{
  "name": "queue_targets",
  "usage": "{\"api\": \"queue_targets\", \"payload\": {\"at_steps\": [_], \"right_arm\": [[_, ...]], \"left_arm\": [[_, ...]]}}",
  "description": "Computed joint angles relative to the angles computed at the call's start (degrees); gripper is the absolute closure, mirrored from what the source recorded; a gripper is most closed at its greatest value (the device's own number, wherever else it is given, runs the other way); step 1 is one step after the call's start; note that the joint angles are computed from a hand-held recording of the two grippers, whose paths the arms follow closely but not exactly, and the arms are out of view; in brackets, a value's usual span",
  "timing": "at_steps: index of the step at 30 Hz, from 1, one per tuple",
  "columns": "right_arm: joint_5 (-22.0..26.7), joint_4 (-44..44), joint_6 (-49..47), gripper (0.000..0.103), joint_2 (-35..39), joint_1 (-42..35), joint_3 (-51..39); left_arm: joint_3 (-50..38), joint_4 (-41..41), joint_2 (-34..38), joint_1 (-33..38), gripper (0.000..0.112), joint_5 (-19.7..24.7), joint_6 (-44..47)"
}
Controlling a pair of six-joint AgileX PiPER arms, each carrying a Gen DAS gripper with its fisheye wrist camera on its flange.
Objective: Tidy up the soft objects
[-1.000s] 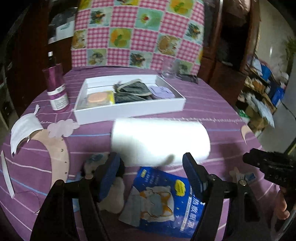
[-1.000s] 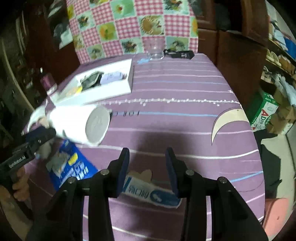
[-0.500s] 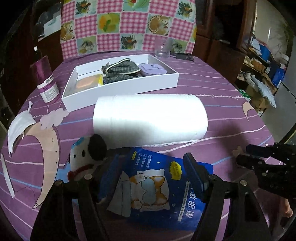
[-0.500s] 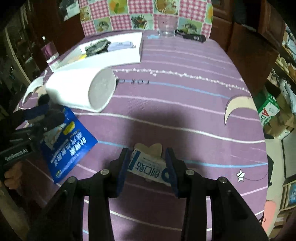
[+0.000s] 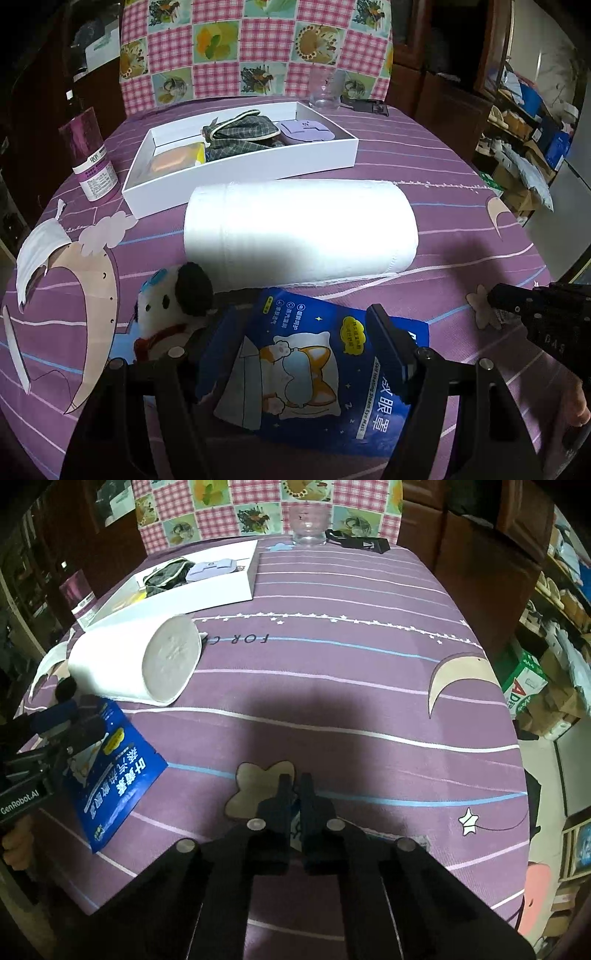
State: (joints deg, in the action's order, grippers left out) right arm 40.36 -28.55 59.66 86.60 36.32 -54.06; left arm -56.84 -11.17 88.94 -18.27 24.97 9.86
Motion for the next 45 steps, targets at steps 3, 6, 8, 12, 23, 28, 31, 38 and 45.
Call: {"api": "queue_targets", "payload": {"at_steps": [3,6,8,12,23,28,31,38,45], "right_arm": [[-1.99,0.51,-0.65,0.101,-0.74,-0.11,0.67],[-4.82,-0.84,0.23,0.101,-2.62,0.45,2.06],[-6.18,-1.33,0.88,0.101,-3.43,0.66,2.77],[-8.71,-1.32,1.52,0.101,-4.61,-0.04,3.76],[-15.11,-4.35,6.02,0.101,-8.94,-1.25,7.10],[-18.00,-3.16,5.27,0.101,-10.35,-2.44,8.44],[-21.17,-5.67,7.37,0.101,-12.25,-2.40,10.12],[-26.66,-13.10,15.25,0.101,-14.96,-2.94,12.87],[-29.61,-13.54,17.18,0.101,-14.40,-3.74,12.95]], "left_arm": [[0.00,0.05,0.00,-0.05,0.040,-0.05,-0.11],[0.09,-0.05,-0.01,-0.06,0.040,-0.17,-0.04],[0.00,0.17,-0.01,-0.10,0.040,-0.07,-0.21],[0.05,0.11,-0.06,-0.12,0.040,-0.13,-0.21],[0.12,0.18,0.12,-0.04,0.040,-0.31,-0.51],[0.24,-0.94,-0.05,0.19,0.040,-0.33,0.69],[0.29,-2.78,-0.11,0.56,0.040,-0.32,2.37],[1.10,-7.08,-0.95,0.74,0.040,-0.69,6.95],[2.11,-14.76,-2.43,1.52,0.040,-0.80,14.70]]}}
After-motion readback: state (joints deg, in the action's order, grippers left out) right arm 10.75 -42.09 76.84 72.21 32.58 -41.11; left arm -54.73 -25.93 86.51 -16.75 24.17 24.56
